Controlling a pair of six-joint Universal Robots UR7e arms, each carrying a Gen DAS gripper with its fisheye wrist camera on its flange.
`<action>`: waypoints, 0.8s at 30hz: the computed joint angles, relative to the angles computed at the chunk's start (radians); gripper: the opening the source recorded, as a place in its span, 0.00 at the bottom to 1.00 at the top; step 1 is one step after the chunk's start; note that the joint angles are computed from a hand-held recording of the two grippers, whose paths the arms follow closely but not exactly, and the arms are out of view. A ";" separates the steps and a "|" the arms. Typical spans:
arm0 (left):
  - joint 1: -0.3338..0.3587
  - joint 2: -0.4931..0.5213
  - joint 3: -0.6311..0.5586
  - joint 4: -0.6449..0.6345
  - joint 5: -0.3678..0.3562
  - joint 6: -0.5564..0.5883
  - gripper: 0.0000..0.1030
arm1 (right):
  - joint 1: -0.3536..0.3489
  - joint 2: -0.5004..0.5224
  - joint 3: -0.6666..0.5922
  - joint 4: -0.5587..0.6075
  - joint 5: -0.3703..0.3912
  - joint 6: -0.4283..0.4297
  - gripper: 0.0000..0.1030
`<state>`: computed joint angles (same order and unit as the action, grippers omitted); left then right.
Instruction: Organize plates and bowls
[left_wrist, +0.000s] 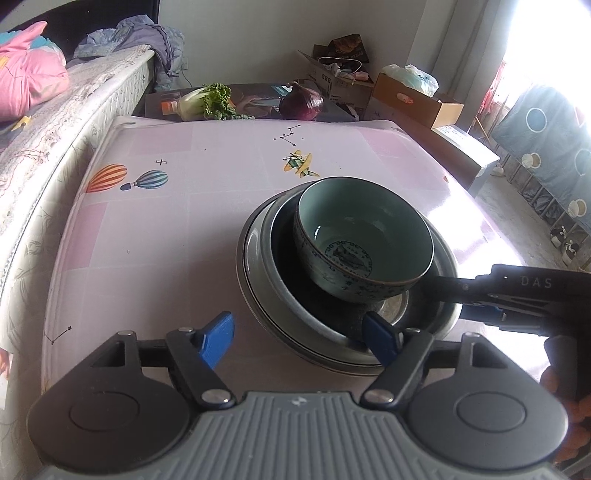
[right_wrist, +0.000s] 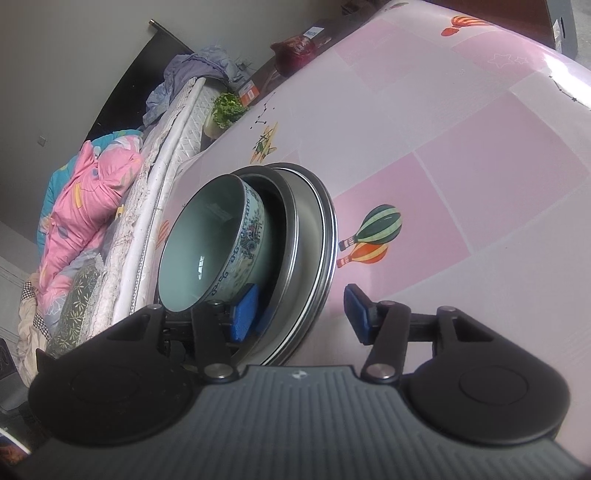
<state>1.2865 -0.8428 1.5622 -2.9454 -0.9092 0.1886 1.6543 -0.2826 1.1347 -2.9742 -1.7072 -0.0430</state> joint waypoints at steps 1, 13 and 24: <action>-0.006 -0.007 0.017 -0.033 0.011 0.027 0.80 | 0.005 -0.011 0.021 -0.028 -0.019 -0.015 0.56; -0.075 -0.076 0.163 -0.382 0.076 0.243 1.00 | 0.115 -0.091 0.297 -0.702 -0.243 -0.490 0.99; -0.143 -0.069 0.209 -0.606 0.168 0.372 1.00 | 0.184 -0.072 0.348 -0.972 -0.301 -0.778 0.99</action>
